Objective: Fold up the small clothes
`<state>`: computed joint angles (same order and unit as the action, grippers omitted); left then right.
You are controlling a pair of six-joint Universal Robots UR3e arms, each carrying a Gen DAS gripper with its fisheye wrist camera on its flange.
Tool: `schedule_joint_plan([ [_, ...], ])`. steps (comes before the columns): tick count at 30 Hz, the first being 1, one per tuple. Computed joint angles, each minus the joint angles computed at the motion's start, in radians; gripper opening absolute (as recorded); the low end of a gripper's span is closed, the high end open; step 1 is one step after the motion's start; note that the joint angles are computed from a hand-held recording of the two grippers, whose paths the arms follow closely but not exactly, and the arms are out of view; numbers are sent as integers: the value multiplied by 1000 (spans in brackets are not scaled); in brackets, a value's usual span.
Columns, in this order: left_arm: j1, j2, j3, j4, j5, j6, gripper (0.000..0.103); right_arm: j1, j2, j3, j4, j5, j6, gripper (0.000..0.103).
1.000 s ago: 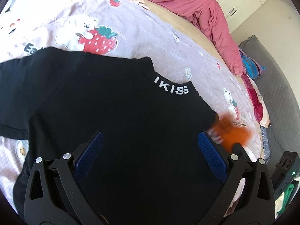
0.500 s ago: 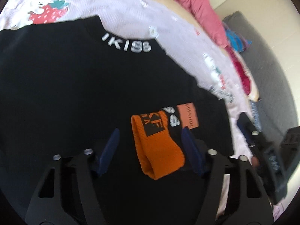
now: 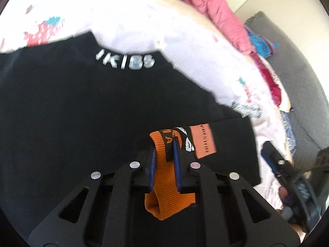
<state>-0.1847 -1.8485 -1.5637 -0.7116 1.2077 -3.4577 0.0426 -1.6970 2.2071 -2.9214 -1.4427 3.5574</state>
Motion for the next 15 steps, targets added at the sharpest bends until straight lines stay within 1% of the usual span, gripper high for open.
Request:
schedule_joint_plan([
  [6, 102, 150, -90, 54, -75, 4, 7, -22, -36, 23, 9, -7, 4, 49],
  [9, 140, 207, -120, 63, -79, 16, 7, -17, -35, 19, 10, -10, 3, 50],
  [12, 176, 260, -159, 73, -81, 20, 6, 10, -15, 3, 11, -37, -3, 54],
  [15, 209, 294, -188, 78, -71, 20, 6, 40, 14, -20, 16, -65, -8, 54],
])
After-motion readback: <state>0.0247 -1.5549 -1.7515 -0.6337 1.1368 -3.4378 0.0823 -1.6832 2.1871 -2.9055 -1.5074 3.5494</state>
